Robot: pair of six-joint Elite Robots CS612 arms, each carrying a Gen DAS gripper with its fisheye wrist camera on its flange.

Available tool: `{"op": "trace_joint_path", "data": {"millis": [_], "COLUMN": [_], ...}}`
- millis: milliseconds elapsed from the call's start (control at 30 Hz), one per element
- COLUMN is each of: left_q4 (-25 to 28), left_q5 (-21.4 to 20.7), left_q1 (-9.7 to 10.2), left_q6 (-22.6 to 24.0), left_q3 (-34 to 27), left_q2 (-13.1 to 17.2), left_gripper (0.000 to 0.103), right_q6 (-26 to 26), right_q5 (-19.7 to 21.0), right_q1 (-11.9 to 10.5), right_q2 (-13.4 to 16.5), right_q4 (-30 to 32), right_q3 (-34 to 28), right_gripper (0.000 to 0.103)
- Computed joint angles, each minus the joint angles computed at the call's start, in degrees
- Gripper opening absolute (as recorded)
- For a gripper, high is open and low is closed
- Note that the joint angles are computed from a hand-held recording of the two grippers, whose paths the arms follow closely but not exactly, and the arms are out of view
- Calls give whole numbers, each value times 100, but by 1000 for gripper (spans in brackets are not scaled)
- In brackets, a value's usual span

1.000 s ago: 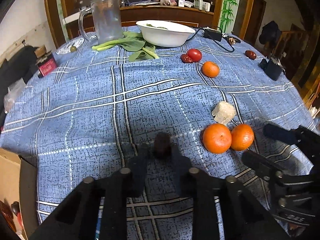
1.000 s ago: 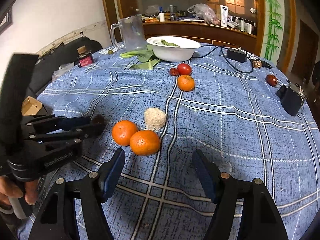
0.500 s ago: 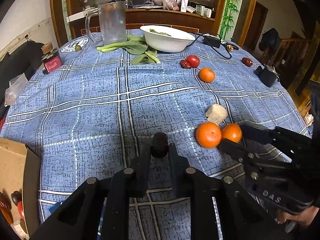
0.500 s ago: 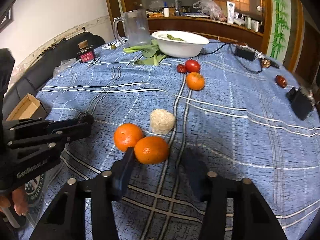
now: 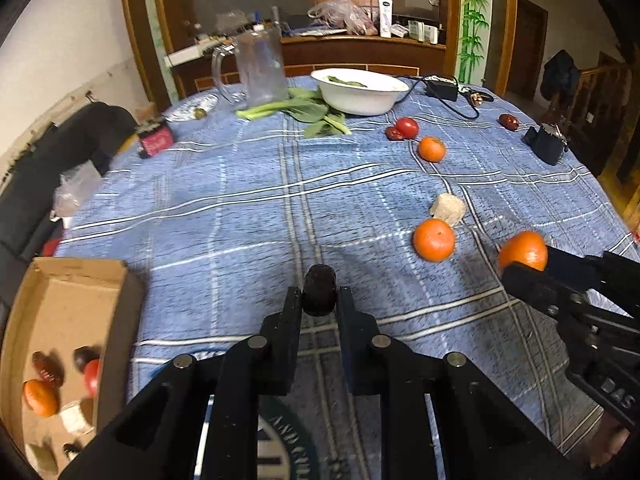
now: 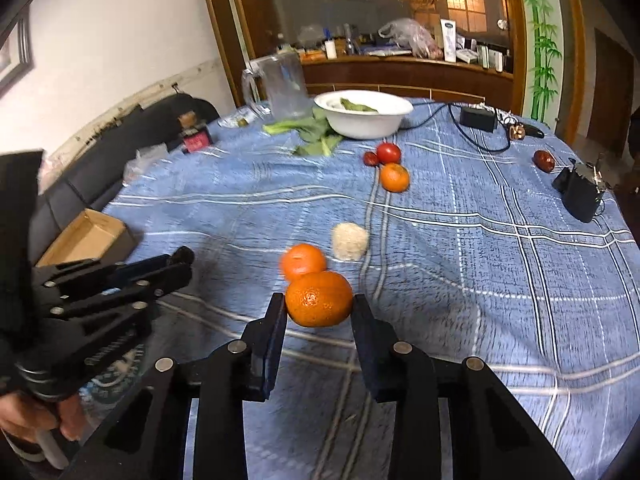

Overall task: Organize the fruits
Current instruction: 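Grasp an orange with the right tool while the left tool holds the red date, then carry the red date and orange into the box and open both tools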

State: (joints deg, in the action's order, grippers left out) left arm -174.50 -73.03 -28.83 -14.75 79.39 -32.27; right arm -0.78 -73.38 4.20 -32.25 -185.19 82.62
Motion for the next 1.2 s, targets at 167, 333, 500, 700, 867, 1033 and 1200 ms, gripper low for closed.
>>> {"op": "trace_joint_path", "data": {"millis": [167, 333, 500, 700, 867, 1033, 1200], "left_q4": [-278, -521, -805, -997, -1050, -1091, -1141], "left_q5": [191, 305, 492, 665, 762, 819, 910], "left_q1": [-16, 10, 51, 138, 206, 292, 377], "left_q6": [-21, -117, -233, -420, -543, -668, -807], "left_q3": [348, 692, 1034, 1368, 1568, 1731, 1920], "left_q2": [-160, -334, -489, -655, -759, -848, -938], "left_gripper": [17, 17, 17, 17, 17, 17, 17], "right_q6": [-39, 3, -51, -206, -353, -488, -581], "right_q5": [7, 127, 228, 335, 399, 444, 534], "right_q1": [116, 229, 355, 518, 653, 761, 868], "right_q2": [-98, -132, -154, -161, -138, -128, -102], "right_q4": [-183, -241, -260, -248, -150, -104, 4], "right_q3": [201, 304, 337, 290, 196, 134, 14], "right_gripper": [36, 36, 36, 36, 36, 36, 37]}}
